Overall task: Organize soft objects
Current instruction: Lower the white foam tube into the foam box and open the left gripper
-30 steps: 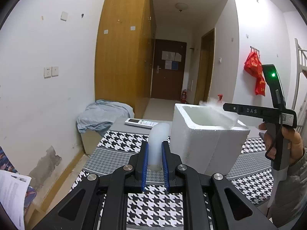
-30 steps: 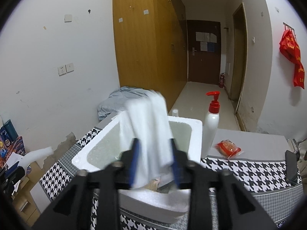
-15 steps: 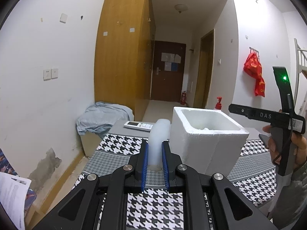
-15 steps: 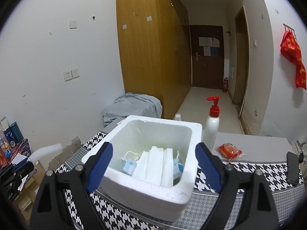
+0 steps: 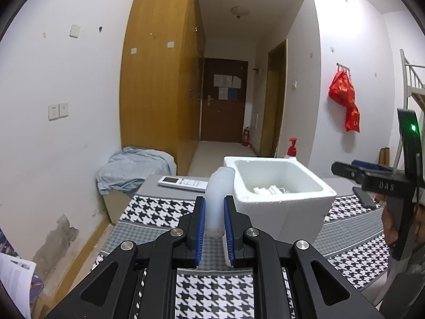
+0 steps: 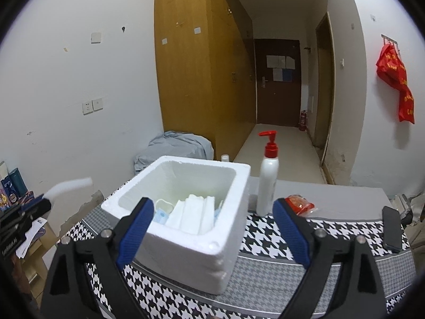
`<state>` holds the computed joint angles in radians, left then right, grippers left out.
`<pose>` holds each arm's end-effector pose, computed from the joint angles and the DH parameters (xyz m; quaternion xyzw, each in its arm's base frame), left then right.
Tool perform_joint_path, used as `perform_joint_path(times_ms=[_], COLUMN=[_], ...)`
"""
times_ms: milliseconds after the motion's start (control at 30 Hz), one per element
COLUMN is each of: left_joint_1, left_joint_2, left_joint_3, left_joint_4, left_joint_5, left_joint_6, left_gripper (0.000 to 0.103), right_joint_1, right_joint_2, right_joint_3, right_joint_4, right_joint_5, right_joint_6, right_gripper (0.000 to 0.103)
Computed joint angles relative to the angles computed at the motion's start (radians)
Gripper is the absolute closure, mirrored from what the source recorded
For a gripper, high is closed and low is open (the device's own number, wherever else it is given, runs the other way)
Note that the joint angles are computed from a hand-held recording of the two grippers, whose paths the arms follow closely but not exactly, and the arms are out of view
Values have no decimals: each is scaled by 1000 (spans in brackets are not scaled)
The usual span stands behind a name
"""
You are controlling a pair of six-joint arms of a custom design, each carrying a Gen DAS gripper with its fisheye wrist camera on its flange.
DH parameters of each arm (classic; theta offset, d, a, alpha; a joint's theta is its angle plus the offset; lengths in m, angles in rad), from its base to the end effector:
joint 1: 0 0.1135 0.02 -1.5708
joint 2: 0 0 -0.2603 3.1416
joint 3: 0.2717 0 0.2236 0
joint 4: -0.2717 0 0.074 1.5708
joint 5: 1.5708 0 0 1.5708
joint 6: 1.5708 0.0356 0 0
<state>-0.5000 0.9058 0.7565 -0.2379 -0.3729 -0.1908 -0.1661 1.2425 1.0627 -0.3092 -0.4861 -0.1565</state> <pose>0.1646 -0.0752 0.3052 0.0234 0.8217 -0.0408 0.5679 0.2511 -0.0252 0.3309 -0.1199 0.8326 0.1234 0.5264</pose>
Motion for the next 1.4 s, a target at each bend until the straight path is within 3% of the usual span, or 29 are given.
perform_joint_path(times_ms=[200, 333, 767, 1400], left_joint_1=[-41, -65, -116, -106], left_joint_2=[50, 99, 291, 557], left_joint_3=[41, 80, 219, 403], left_joint_4=[14, 23, 84, 108], left_joint_5=[-21, -26, 14, 53], left_joint_6=[15, 22, 71, 97], left_gripper=[88, 88, 88, 84], right_joint_1=[-53, -106, -302, -409], right_joint_2=[-24, -53, -164, -199], right_joint_3=[-42, -90, -208, -271], right_joint_4=[12, 27, -8, -9], right_joint_5=[-35, -65, -208, -270], right_joint_6=[-18, -45, -157, -204], right_gripper=[8, 0, 0, 0])
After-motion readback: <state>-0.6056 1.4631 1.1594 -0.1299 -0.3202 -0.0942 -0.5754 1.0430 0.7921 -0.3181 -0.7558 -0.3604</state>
